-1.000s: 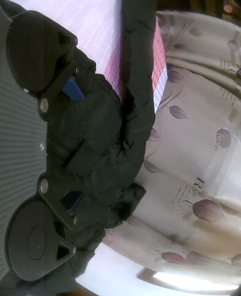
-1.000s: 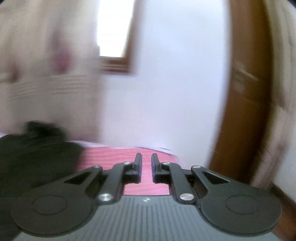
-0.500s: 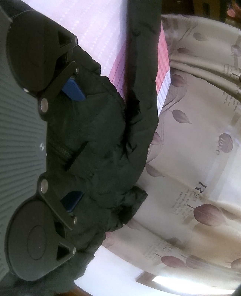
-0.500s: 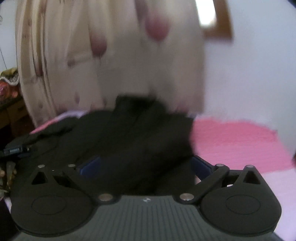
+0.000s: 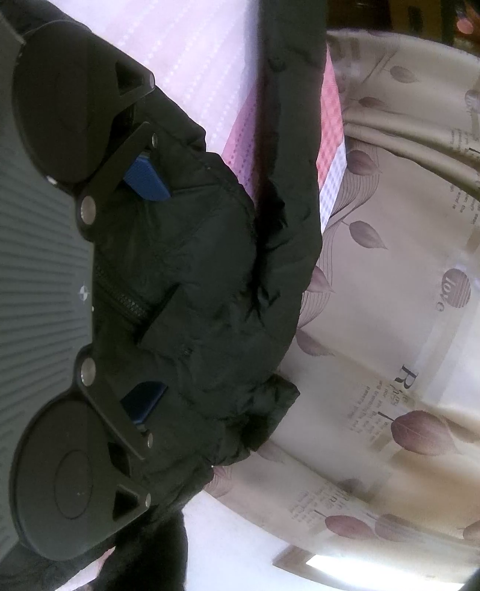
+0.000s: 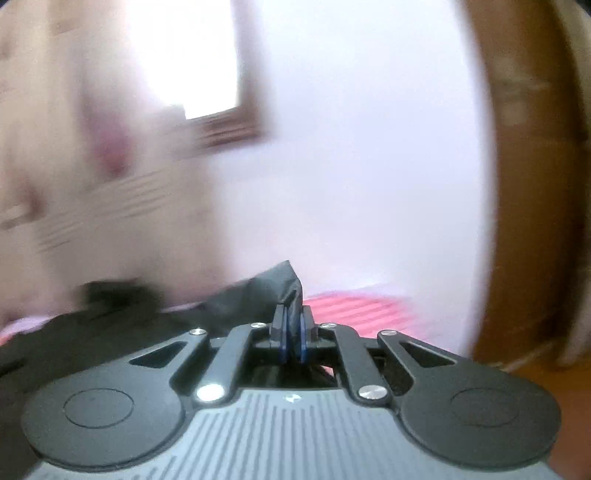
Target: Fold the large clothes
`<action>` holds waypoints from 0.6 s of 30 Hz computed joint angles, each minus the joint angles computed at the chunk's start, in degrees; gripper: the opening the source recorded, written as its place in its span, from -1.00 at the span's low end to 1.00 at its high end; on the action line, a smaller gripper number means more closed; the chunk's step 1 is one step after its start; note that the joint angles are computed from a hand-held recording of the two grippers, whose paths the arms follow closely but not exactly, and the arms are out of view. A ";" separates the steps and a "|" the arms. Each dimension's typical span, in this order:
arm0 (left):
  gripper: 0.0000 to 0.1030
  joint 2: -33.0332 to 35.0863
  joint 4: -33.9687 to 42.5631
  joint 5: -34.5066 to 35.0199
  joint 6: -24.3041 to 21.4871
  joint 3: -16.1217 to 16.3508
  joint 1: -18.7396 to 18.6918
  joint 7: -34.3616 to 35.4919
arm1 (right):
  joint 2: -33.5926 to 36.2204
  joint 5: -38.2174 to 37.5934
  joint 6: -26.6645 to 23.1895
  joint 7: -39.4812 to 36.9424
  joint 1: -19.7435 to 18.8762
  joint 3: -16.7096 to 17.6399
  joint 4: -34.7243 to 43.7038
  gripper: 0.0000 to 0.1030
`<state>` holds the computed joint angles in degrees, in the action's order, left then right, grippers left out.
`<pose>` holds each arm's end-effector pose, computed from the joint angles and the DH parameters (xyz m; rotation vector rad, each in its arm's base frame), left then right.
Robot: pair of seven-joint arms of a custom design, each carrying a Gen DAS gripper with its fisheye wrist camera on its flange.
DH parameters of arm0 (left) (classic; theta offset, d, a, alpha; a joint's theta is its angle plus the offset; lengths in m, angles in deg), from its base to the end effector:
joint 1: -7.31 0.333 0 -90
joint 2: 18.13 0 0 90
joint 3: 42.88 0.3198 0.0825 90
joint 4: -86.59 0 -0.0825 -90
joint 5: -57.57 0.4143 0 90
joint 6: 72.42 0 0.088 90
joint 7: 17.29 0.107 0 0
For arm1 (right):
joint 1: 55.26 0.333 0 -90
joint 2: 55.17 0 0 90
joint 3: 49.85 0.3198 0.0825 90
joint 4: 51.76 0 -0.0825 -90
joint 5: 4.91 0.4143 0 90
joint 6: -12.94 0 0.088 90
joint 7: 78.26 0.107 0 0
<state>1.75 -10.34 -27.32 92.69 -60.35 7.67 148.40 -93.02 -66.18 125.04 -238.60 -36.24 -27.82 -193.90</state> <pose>0.6978 -0.1299 0.4442 -1.5114 1.8882 -1.4949 0.3329 0.2372 0.5461 -0.7678 2.0334 -1.3261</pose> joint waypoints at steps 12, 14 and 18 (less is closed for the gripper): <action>1.00 -2.89 -2.68 10.68 0.15 1.48 -0.65 -9.31 | -2.23 7.16 -1.20 15.24 2.37 1.70 -9.00 -0.46; 1.00 -5.02 -4.32 12.15 0.66 1.80 0.05 -8.48 | 1.14 2.88 7.91 18.08 4.84 2.42 -7.84 0.27; 1.00 -7.36 -5.52 10.17 1.44 2.84 1.78 -2.11 | 14.91 -7.13 16.39 26.86 6.41 7.56 0.75 1.00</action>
